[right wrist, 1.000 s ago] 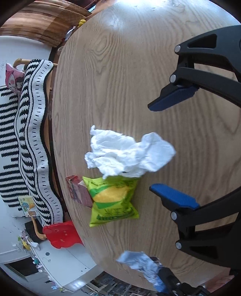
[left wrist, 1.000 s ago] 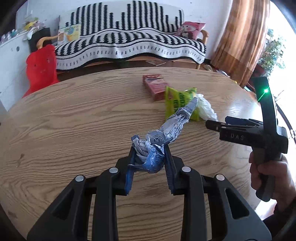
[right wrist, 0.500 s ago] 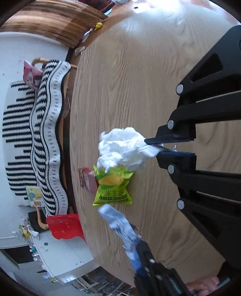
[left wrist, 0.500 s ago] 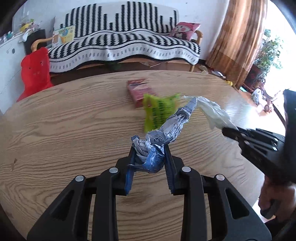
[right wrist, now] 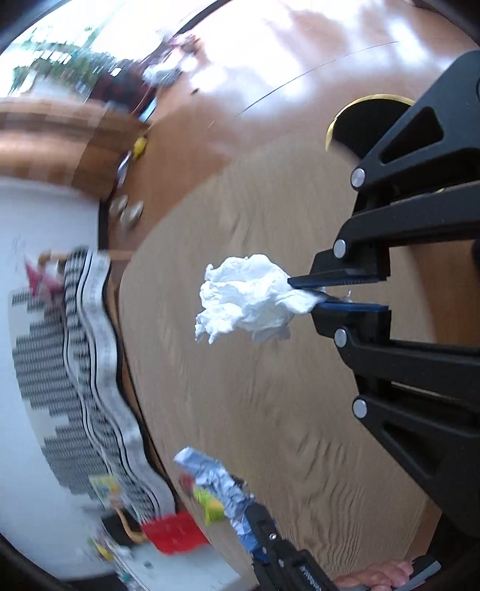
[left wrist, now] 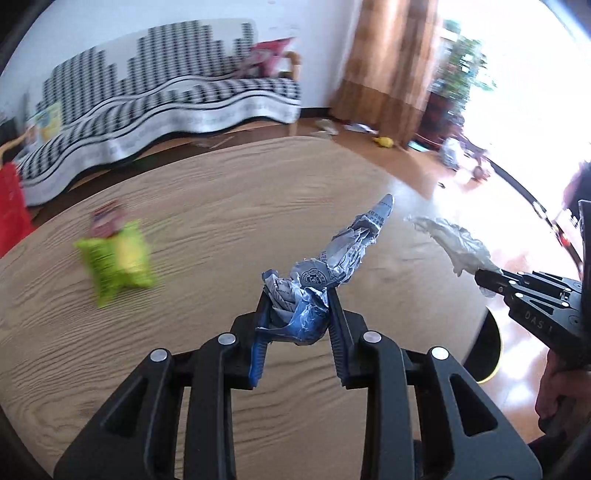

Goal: Collect trash
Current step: 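Carry the blue foil and tissue over the bin and open both grippers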

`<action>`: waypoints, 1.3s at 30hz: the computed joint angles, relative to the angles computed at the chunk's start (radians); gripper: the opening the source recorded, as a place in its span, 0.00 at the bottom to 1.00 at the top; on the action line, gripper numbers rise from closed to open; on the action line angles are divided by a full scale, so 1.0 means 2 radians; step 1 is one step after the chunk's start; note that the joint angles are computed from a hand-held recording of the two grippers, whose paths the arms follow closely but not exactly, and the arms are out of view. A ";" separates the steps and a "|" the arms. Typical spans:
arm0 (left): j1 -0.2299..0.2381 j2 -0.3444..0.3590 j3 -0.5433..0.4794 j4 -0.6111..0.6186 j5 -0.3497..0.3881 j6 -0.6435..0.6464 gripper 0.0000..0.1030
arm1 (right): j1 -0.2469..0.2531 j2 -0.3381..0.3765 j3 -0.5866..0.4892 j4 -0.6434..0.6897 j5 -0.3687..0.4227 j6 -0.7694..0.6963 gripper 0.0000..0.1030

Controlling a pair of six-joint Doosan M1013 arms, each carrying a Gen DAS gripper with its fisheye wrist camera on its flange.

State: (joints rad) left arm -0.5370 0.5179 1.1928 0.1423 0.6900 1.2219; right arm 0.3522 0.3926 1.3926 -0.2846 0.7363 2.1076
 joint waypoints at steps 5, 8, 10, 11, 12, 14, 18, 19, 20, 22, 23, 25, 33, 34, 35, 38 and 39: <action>-0.033 0.028 -0.040 -0.039 0.008 0.042 0.28 | -0.040 -0.040 0.064 -0.004 -0.005 0.041 0.08; -0.050 0.044 -0.061 -0.062 0.011 0.066 0.28 | -0.064 -0.060 0.099 -0.007 -0.001 0.062 0.08; -0.061 0.055 -0.075 -0.081 0.013 0.087 0.28 | -0.079 -0.069 0.116 -0.003 0.004 0.070 0.08; -0.067 0.061 -0.083 -0.088 0.016 0.097 0.28 | -0.087 -0.073 0.124 0.002 0.007 0.074 0.08; -0.071 0.065 -0.087 -0.093 0.018 0.103 0.28 | -0.094 -0.076 0.131 0.009 0.008 0.073 0.08; -0.081 0.076 -0.101 -0.098 0.025 0.116 0.28 | -0.108 -0.079 0.143 0.027 0.015 0.071 0.08; -0.093 0.098 -0.129 -0.110 0.047 0.132 0.28 | -0.130 -0.079 0.158 0.068 0.026 0.051 0.08; -0.096 0.103 -0.137 -0.113 0.052 0.137 0.28 | -0.136 -0.078 0.161 0.080 0.028 0.043 0.08; -0.098 0.108 -0.142 -0.113 0.055 0.140 0.28 | -0.139 -0.077 0.163 0.091 0.030 0.036 0.08; -0.100 0.116 -0.155 -0.116 0.063 0.147 0.28 | -0.146 -0.077 0.168 0.110 0.034 0.024 0.08; -0.101 0.119 -0.159 -0.119 0.066 0.150 0.28 | -0.149 -0.075 0.169 0.118 0.036 0.018 0.08; -0.103 0.123 -0.163 -0.120 0.070 0.154 0.28 | -0.151 -0.072 0.167 0.128 0.040 0.011 0.08; -0.107 0.132 -0.173 -0.122 0.078 0.154 0.28 | -0.152 -0.063 0.159 0.144 0.044 -0.003 0.08; -0.107 0.134 -0.177 -0.122 0.081 0.155 0.28 | -0.152 -0.062 0.158 0.145 0.044 -0.004 0.08; -0.107 0.135 -0.177 -0.122 0.081 0.155 0.28 | -0.153 -0.062 0.157 0.147 0.044 -0.006 0.08; -0.107 0.137 -0.182 -0.123 0.085 0.157 0.28 | -0.157 -0.061 0.156 0.164 0.044 -0.012 0.09; -0.107 0.138 -0.183 -0.124 0.087 0.157 0.28 | -0.157 -0.061 0.157 0.167 0.043 -0.009 0.11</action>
State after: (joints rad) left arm -0.7515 0.7937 0.8270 -0.1060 0.8636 1.5353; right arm 0.0387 0.2707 1.7057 0.0492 0.8232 2.0895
